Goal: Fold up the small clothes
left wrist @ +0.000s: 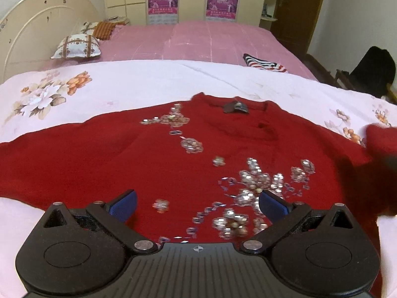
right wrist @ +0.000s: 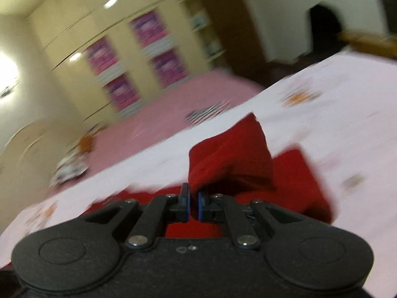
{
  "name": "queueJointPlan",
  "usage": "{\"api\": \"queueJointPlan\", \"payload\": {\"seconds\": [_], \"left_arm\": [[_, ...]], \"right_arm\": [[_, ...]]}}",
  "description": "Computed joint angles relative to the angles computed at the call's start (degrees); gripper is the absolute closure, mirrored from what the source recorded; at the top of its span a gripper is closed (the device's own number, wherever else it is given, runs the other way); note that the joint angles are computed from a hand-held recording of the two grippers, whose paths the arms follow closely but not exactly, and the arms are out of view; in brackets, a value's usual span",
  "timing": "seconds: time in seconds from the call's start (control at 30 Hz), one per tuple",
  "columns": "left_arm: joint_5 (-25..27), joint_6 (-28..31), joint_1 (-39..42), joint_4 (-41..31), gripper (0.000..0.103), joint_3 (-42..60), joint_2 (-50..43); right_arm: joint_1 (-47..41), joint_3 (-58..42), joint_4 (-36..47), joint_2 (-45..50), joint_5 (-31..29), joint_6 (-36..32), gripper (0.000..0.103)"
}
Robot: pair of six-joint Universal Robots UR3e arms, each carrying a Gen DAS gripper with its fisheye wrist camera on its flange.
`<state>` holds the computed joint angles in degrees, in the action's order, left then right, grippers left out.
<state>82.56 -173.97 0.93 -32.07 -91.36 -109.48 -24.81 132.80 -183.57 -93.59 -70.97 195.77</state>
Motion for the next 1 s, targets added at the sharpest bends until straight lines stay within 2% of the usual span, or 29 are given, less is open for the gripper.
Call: {"api": "queueJointPlan", "payload": {"seconds": [0.13, 0.2, 0.23, 0.27, 0.33, 0.4, 0.5, 0.6, 0.63, 0.67, 0.7, 0.73, 0.77, 0.83, 0.87, 1.0], "left_arm": [[-2.3, 0.3, 3.8, -1.7, 0.000, 1.0, -1.3], [-4.9, 0.5, 5.7, -4.8, 0.000, 2.1, -2.0], [-7.0, 0.7, 6.7, -6.6, 0.000, 2.6, -2.1], [-9.0, 1.0, 7.4, -7.8, 0.000, 2.7, -2.1], [-12.5, 2.2, 8.1, -9.7, 0.000, 2.5, -1.9], [-15.2, 3.3, 7.5, -10.3, 0.000, 2.7, -2.2], [-17.9, 3.9, 6.0, -10.8, 0.000, 2.7, -2.9], [-24.4, 1.9, 6.6, -11.2, 0.001, 1.0, -3.6], [-25.2, 0.8, 6.3, -11.1, 0.005, 0.9, -4.0], [-24.9, -0.2, 5.7, -10.0, 0.023, 1.0, -4.9], [-22.9, -1.6, 4.5, -7.3, 0.023, 0.8, -5.6], [-23.2, -2.7, 4.4, -4.4, 0.025, -0.7, -5.5], [-24.1, -3.7, 4.5, -2.4, 0.044, -1.1, -6.1], [-22.7, -6.4, 3.4, -0.2, 0.058, -0.4, -7.4], [-23.7, -6.8, 3.4, -0.2, 0.061, 0.1, -8.4], [-20.9, -7.0, 0.8, 3.5, 0.061, -0.3, -9.4]], "right_arm": [[14.3, -10.1, 0.0, 13.9, -4.8, 3.7, 0.095], [19.2, -16.7, 3.2, 20.8, -8.3, 3.9, 0.079], [19.9, -18.8, 5.8, 22.6, -8.6, 3.5, 0.068], [21.0, -20.2, 7.0, 23.7, -9.1, 3.4, 0.062], [23.0, -19.1, 5.0, 22.3, -10.7, 2.7, 0.058], [21.4, -15.2, 4.3, 17.2, -9.5, 2.5, 0.058], [19.7, -9.5, 3.2, 10.3, -14.4, -0.8, 0.057], [15.4, -3.3, 5.0, 3.0, -16.5, -3.9, 0.055], [13.3, -0.7, 6.1, -0.2, -15.9, -4.4, 0.054], [11.0, 1.2, 6.6, -2.1, -14.9, -4.7, 0.054], [9.0, 2.8, 7.0, -3.7, -14.2, -4.8, 0.054], [7.4, 4.2, 7.1, -4.7, -13.8, -5.1, 0.054], [8.0, 5.2, 5.8, -4.4, -14.8, -4.4, 0.054], [5.5, 8.3, 4.6, -5.9, -13.9, -5.2, 0.053], [4.6, 9.2, 4.3, -6.3, -13.8, -5.7, 0.053], [3.4, 11.4, 2.4, -5.9, -15.3, -6.0, 0.053]]}}
